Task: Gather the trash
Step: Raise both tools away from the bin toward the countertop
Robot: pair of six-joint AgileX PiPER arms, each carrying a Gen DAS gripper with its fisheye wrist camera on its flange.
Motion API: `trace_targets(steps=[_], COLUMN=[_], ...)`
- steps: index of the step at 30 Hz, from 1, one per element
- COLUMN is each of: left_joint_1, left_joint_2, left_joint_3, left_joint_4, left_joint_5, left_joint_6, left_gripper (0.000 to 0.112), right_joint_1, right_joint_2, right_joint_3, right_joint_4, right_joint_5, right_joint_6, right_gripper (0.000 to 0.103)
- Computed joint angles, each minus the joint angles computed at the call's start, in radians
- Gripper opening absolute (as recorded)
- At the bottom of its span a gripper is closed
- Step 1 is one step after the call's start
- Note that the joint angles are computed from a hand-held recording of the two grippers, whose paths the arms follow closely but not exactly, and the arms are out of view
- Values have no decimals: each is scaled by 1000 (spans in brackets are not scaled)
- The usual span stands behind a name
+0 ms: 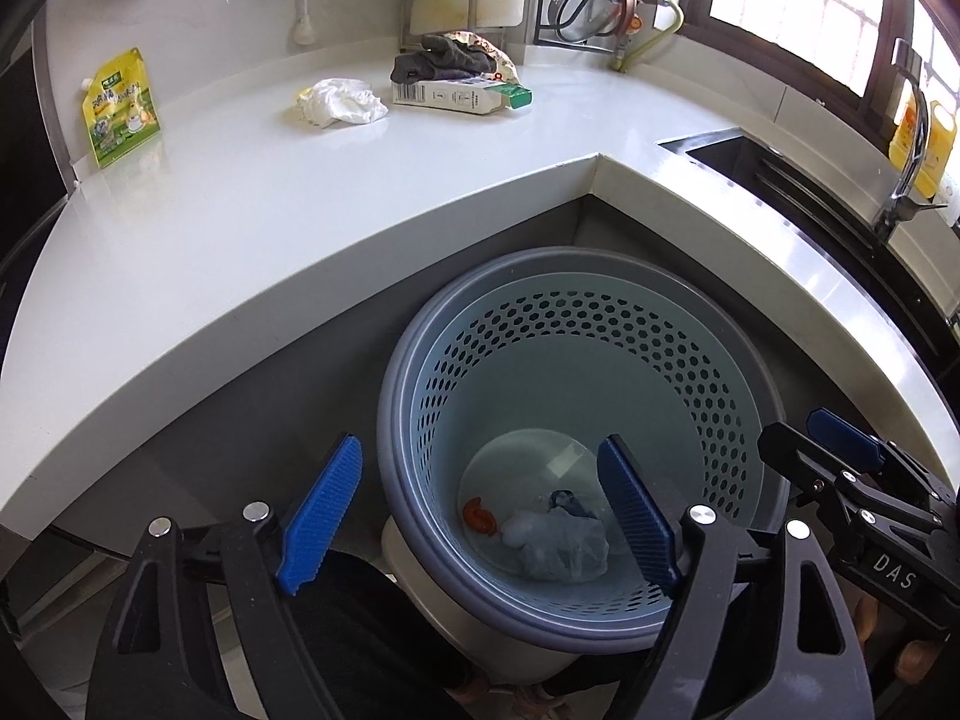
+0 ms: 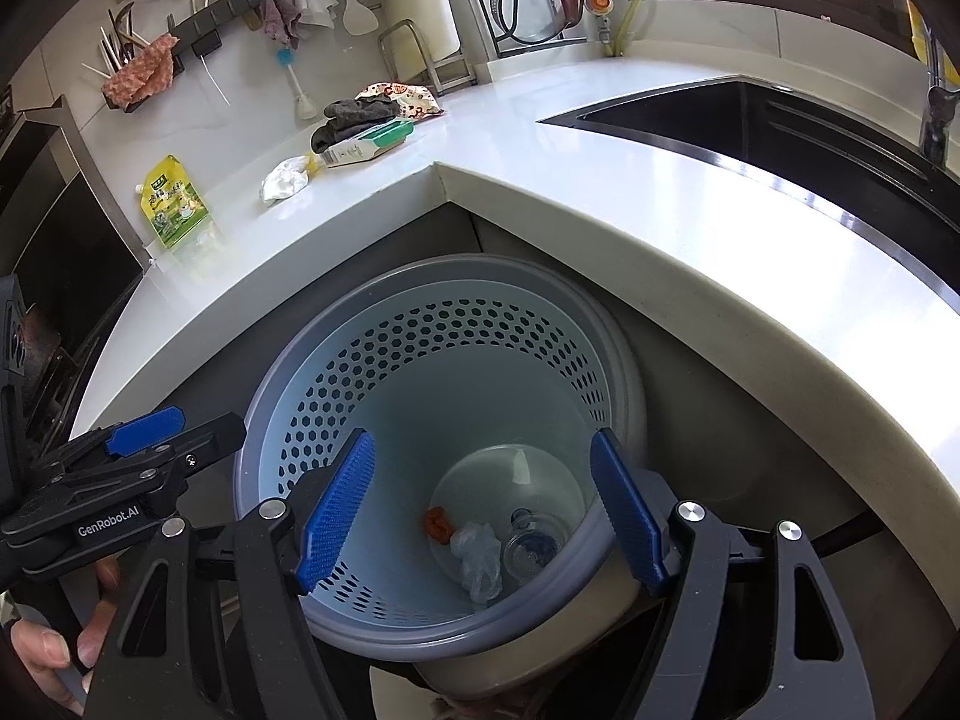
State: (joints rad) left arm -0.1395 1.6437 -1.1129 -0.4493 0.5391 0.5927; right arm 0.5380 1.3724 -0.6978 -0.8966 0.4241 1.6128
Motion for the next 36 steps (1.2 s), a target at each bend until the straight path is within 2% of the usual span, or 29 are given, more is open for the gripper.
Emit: trace_targets(steps=[7,17,21,30,33,36], left_joint_1=[7,37,46,82,84,83], left_joint_2=[-17,-43,-43,20,56,104], left_joint_3=[2,-9,-25,-141,-204,-288], left_joint_4=[-2,-28,-16,44,98,167], left_joint_5=[-17,-34,-48,-34,-38,-34], left_joint_6=[7,33,13,-71,-127,-203], left_gripper=[88,93,93,94,95,95], right_joint_1=[8,49,65,34,13,-29], right_joint_2=[-14,-9,14,96,143,182], right_joint_3=[-17,-85,-136,-251,-301,-361], right_joint_4=[7,-12,-10,44,39,75], right_joint_5=[27,142,195,203,221,200], right_joint_6=[-5,-8,-36,-168,-179,-258], right_gripper=[71,74,79,84,84,84])
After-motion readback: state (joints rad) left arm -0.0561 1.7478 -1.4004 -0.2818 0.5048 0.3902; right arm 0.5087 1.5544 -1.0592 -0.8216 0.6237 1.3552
